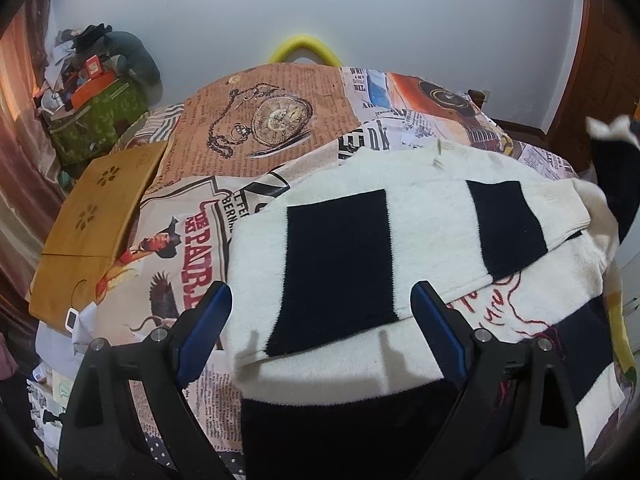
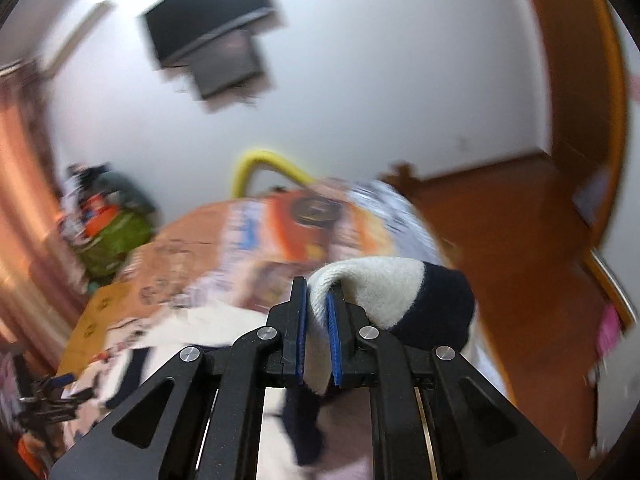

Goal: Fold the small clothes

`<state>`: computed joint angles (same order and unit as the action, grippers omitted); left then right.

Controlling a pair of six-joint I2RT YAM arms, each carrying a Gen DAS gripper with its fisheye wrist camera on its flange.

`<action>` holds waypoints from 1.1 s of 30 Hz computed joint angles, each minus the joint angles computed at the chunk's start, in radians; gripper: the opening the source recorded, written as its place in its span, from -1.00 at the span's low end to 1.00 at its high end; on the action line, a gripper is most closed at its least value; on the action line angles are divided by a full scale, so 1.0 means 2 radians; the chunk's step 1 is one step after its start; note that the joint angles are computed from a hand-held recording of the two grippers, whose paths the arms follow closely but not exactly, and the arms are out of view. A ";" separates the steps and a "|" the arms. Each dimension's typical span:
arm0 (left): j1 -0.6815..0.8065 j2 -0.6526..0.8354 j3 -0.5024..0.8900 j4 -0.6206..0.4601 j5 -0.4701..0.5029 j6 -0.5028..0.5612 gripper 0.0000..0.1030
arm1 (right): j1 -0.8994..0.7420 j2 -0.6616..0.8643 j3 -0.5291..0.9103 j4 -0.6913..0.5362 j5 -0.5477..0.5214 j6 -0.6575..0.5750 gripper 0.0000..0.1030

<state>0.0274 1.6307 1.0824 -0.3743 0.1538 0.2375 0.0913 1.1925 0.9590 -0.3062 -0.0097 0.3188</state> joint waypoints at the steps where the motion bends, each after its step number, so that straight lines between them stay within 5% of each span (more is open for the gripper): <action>1: 0.002 -0.002 -0.001 0.000 0.000 0.001 0.77 | 0.031 0.020 0.016 0.006 0.007 -0.003 -0.83; 14: 0.047 -0.022 -0.022 -0.010 0.005 0.042 0.77 | 0.219 0.274 0.084 0.037 -0.025 -0.025 -0.86; 20: 0.020 -0.028 -0.028 0.002 -0.017 0.042 0.77 | 0.210 0.207 0.014 0.046 -0.022 -0.012 -0.82; 22: 0.006 -0.031 -0.030 0.009 -0.025 0.032 0.77 | 0.184 0.165 -0.011 0.043 -0.018 0.004 -0.60; 24: -0.005 -0.027 -0.025 0.008 -0.023 0.017 0.77 | 0.150 0.123 -0.037 0.043 -0.012 0.015 -0.07; 26: -0.011 -0.023 -0.019 0.007 -0.021 0.006 0.77 | 0.109 0.083 -0.061 0.042 -0.007 0.019 0.07; 33: -0.026 -0.012 -0.006 -0.003 -0.016 -0.011 0.78 | -0.027 0.081 -0.076 0.033 -0.061 0.069 0.12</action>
